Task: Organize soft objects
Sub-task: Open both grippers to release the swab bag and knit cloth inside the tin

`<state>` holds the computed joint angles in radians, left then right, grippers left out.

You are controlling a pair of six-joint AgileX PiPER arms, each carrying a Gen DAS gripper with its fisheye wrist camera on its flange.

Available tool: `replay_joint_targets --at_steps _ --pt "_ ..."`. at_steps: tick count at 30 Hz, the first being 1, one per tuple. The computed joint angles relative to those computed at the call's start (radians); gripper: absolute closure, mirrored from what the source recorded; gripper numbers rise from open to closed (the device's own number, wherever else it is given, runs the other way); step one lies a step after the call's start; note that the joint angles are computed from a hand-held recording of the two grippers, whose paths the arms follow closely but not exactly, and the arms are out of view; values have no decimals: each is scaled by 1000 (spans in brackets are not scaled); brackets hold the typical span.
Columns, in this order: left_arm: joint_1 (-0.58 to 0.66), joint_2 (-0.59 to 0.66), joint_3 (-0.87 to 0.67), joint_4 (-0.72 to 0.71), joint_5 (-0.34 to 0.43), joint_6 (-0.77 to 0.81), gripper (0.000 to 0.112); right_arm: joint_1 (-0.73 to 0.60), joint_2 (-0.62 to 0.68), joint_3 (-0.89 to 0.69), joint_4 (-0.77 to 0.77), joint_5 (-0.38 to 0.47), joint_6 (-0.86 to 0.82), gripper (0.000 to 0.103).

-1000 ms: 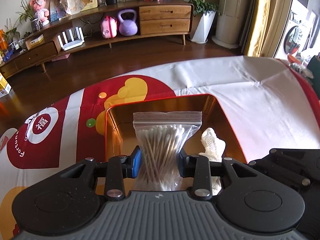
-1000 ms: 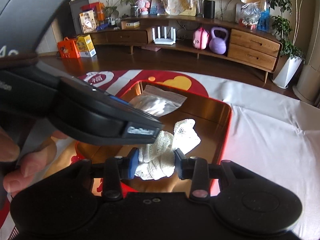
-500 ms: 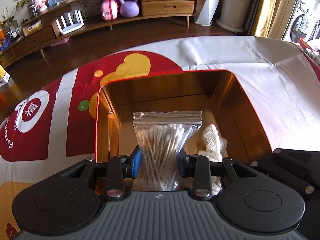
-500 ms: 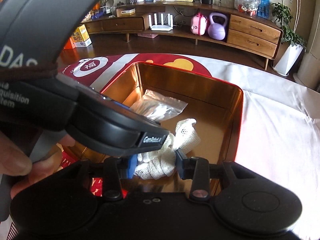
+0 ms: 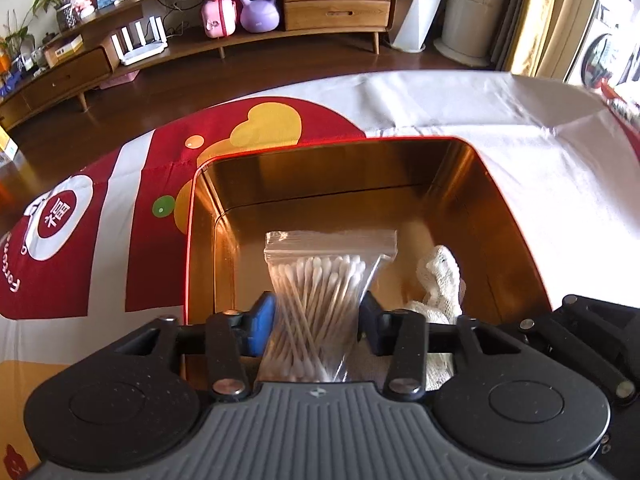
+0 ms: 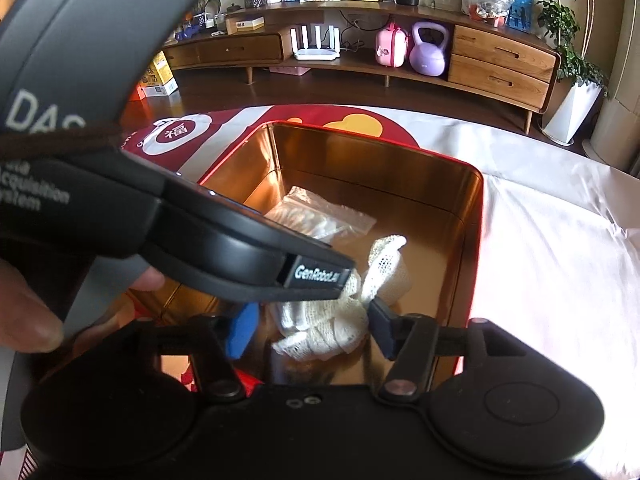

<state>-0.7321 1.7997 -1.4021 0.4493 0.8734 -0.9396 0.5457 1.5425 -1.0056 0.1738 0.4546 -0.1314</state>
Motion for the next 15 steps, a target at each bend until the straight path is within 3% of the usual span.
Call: replay_joint_targets --at_steps 4,15 --pt "-17 -24 16 36 -11 -32 46 -7 -22 11 12 6 -16 39" --pt "-55 -105 31 72 24 -93 39 -1 -111 39 -6 26 20 18"
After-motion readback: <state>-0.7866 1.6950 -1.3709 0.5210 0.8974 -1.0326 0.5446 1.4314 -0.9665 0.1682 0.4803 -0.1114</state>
